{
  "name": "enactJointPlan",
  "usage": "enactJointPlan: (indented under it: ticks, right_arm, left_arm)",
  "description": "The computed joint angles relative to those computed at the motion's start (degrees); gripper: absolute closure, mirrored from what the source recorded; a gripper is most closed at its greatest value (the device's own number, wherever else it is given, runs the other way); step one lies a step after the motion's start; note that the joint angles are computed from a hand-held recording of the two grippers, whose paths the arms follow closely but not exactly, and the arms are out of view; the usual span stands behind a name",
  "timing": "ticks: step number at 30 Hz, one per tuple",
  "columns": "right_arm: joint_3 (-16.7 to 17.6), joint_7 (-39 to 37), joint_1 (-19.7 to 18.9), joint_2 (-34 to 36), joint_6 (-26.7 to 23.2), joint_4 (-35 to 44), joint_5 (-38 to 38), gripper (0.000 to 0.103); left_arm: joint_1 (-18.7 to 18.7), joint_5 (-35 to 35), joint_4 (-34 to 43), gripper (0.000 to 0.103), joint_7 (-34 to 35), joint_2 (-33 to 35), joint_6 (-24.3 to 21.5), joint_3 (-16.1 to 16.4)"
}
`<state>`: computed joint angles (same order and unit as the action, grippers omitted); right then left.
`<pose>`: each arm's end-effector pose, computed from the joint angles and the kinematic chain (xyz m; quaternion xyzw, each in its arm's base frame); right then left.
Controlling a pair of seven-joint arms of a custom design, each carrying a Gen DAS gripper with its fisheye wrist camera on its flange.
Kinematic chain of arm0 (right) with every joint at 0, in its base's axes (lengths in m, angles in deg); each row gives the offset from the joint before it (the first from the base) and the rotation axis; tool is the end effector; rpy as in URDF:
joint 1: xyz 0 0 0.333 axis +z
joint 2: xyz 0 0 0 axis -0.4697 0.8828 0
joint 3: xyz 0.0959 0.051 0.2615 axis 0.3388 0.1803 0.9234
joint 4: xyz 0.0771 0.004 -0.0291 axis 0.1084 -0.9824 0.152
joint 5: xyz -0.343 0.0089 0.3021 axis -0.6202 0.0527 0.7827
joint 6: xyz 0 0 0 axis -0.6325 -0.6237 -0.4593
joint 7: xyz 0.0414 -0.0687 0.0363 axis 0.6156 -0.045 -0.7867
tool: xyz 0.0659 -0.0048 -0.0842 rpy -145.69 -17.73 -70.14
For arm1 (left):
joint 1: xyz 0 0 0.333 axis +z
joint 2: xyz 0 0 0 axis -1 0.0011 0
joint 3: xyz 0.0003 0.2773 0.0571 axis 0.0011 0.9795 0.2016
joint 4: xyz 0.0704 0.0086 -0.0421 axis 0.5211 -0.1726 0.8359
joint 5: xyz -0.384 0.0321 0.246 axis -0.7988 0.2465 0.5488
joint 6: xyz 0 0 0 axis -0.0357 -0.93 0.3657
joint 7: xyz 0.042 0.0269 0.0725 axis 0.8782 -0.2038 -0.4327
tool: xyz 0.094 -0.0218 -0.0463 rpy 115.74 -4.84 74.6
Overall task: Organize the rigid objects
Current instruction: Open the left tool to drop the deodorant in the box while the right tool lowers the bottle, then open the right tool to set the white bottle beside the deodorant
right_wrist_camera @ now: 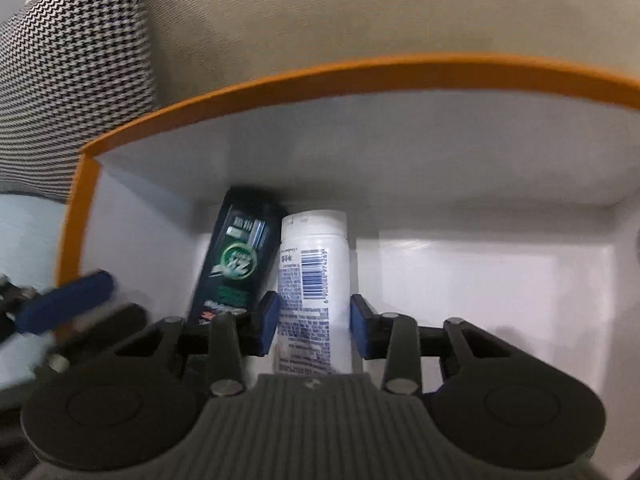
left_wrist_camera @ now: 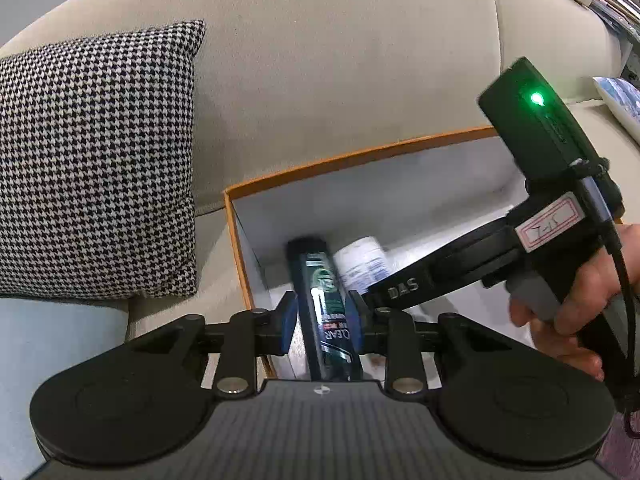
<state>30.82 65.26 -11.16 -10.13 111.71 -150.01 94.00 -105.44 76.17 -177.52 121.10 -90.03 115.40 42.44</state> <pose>0.6262 0.3164 0.4810 -0.8147 0.5049 0.1784 0.2225 0.5171 -0.3221 0.6005 -0.6383 0.7226 -0.1901 0.1850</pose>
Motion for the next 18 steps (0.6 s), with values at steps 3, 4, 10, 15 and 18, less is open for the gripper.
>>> enactJointPlan:
  ticks: [3, 4, 10, 15, 18]
  right_arm:
    - [0.5, -1.5, 0.5, 0.0, 1.2, -0.3, 0.6, 0.065]
    - [0.3, -3.1, 0.1, -1.0, 1.6, -1.4, 0.8, 0.064]
    - [-0.9, -8.5, 0.3, -6.9, 2.6, -6.9, -0.8, 0.062]
    - [-0.7, -10.9, 1.1, -6.6, -0.4, -6.0, -2.8, 0.062]
    - [-0.5, -10.8, 1.5, -5.4, 0.3, -5.7, -2.2, 0.074]
  left_arm:
    - [-0.3, -0.5, -1.9, 0.071, 0.3, -1.8, 0.7, -0.1]
    - [-0.4, -0.6, -2.2, 0.071, 0.1, -2.2, 0.8, -0.2]
    - [-0.6, -0.8, -3.8, 0.071, -0.8, -4.1, 0.9, -0.8]
    - [-0.3, 0.2, -3.3, 0.071, -0.2, -2.8, 1.5, -0.7]
    - [-0.2, 0.1, -3.3, 0.071, 0.3, -2.8, 2.1, -0.4]
